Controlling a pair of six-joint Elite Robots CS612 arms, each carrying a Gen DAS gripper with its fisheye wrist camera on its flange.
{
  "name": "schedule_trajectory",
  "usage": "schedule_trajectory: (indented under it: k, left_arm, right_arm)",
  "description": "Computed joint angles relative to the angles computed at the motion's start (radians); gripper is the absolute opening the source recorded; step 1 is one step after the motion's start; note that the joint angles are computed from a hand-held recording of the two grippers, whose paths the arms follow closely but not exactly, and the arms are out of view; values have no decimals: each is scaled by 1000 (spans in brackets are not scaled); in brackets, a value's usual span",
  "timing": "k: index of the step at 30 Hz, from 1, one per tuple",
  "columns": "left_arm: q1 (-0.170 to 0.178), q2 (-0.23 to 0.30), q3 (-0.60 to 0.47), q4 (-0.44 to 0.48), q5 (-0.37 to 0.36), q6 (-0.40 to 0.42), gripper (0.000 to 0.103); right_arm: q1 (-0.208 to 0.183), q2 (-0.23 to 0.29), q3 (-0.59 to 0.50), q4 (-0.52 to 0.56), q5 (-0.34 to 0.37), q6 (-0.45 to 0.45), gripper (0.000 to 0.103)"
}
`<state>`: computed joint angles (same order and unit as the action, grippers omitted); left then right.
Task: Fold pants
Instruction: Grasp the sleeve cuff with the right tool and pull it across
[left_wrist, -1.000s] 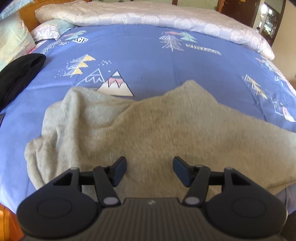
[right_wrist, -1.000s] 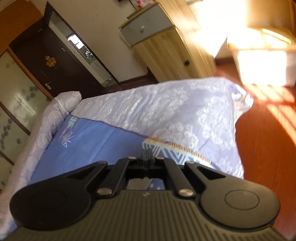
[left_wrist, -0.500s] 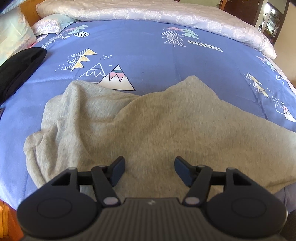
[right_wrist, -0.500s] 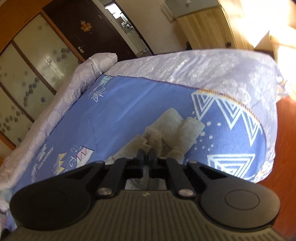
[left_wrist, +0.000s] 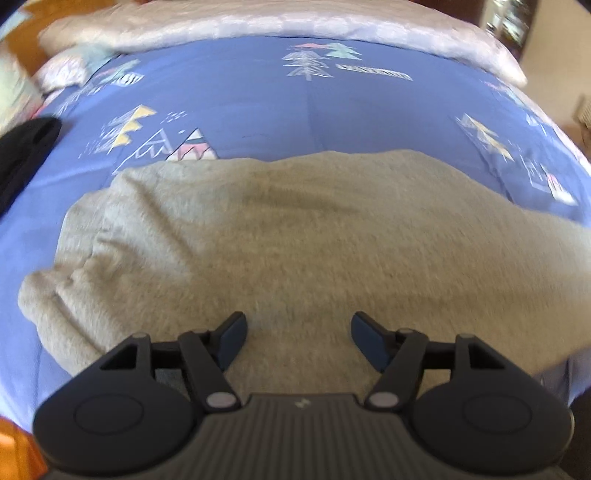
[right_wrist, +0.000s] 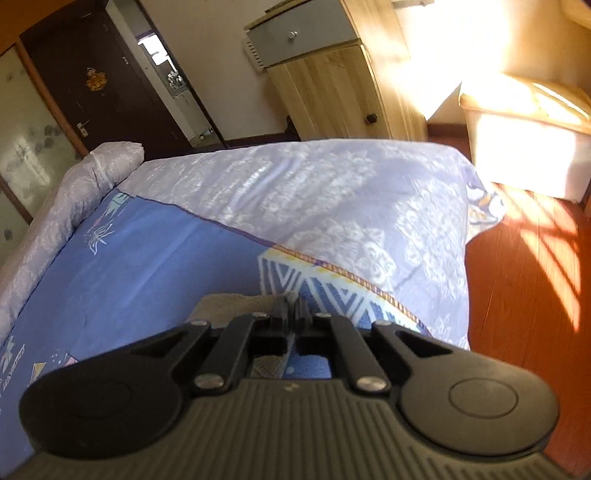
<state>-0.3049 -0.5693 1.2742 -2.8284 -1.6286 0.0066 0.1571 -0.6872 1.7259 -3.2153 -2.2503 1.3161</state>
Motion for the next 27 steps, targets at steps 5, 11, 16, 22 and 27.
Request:
schedule_trajectory:
  k: [5, 11, 16, 22, 27]
  left_arm:
    - [13, -21, 28, -49, -24, -9, 65]
    - [37, -16, 16, -18, 13, -99, 62]
    - [10, -16, 33, -19, 111, -13, 63]
    - [-6, -28, 72, -74, 137, 60, 70]
    - [27, -54, 87, -142, 49, -15, 75]
  right_arm:
    - [-6, 15, 62, -330, 48, 134, 50]
    - [16, 50, 63, -454, 132, 102, 58]
    - [25, 82, -15, -427, 187, 25, 42]
    - [16, 77, -92, -193, 225, -19, 16]
    - [45, 56, -110, -172, 120, -110, 12]
